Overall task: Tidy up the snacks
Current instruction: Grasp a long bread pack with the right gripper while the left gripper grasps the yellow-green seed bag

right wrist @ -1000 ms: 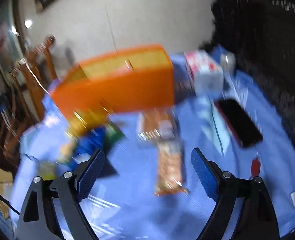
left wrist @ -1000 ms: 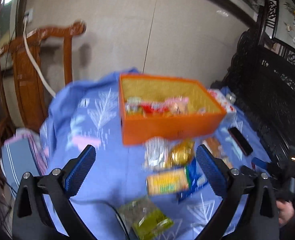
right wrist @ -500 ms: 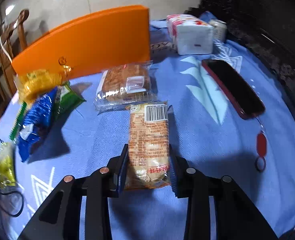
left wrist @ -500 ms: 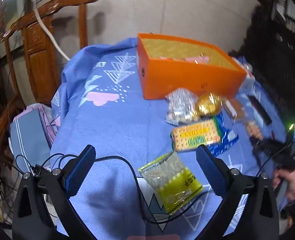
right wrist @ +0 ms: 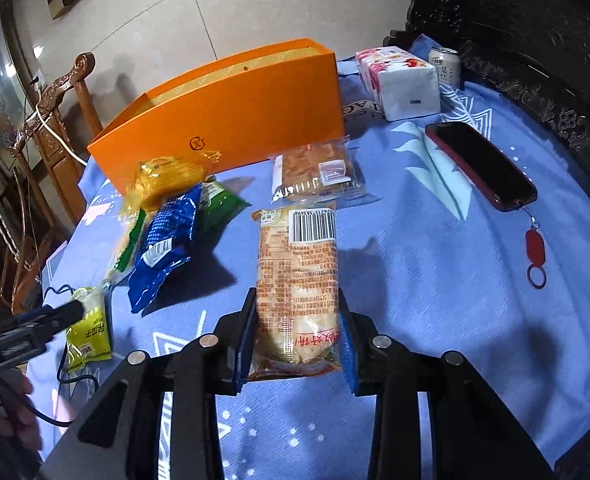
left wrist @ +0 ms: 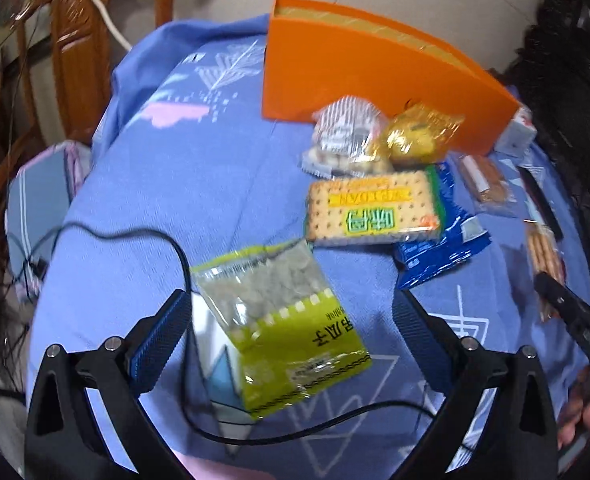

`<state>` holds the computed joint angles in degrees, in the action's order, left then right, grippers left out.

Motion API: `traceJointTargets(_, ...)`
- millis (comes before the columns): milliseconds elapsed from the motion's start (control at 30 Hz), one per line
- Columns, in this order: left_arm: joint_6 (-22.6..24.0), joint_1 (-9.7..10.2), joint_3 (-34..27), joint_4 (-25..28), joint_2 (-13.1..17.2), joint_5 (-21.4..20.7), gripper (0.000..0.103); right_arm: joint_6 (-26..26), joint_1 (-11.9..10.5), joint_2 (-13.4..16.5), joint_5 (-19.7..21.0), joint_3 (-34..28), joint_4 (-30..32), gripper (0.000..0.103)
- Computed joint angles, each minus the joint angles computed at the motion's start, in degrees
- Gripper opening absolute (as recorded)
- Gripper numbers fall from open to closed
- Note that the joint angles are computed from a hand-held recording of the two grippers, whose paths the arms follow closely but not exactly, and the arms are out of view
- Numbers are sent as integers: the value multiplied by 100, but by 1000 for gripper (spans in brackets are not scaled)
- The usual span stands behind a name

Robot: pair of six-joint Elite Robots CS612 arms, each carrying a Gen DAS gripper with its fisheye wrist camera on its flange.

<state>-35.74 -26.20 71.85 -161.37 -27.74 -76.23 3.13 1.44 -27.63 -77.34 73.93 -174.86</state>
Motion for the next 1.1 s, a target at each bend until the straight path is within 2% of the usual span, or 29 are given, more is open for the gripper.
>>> traceJointTargets(233, -369, -184, -535, 1188, 270, 485, 99, 25, -16, -35, 20, 94, 12, 36)
traceJointTargets(333, -489, -252, -652, 1430, 324, 766, 99, 19, -9, -40, 32, 119, 22, 36)
traceJointTargets(433, -360, -300, -663, 1473, 330, 918, 99, -11, 0, -52, 64, 150, 34, 36)
traceJointTargets(467, -372, -299, -642, 1404, 332, 904, 99, -19, 2, -53, 63, 151, 41, 36)
traceJointTargets(567, -632, -206, -562, 1176, 315, 484, 99, -10, 11, -62, 44, 167, 19, 36)
traceJointTargets(767, -155, -196, -440, 501, 374, 610, 98, -51, 10, -91, 32, 212, -75, 36)
traceJointTargets(800, -54, -198, -383, 337, 365, 640, 91, -58, 9, -97, 36, 224, -95, 36)
traceJointTargets(833, 26, -196, -332, 185, 357, 690, 75, -71, 7, -102, 28, 232, -105, 36)
traceJointTargets(867, 157, -187, -267, -7, 341, 655, 71, -79, 8, -111, 13, 244, -114, 36)
traceJointTargets(933, 308, -156, -205, -236, 341, 569, 67, -52, 5, -128, 23, 273, -140, 36)
traceJointTargets(1100, 566, -99, 48, -820, 291, 264, 65, -91, 1, -156, 10, 311, -174, 36)
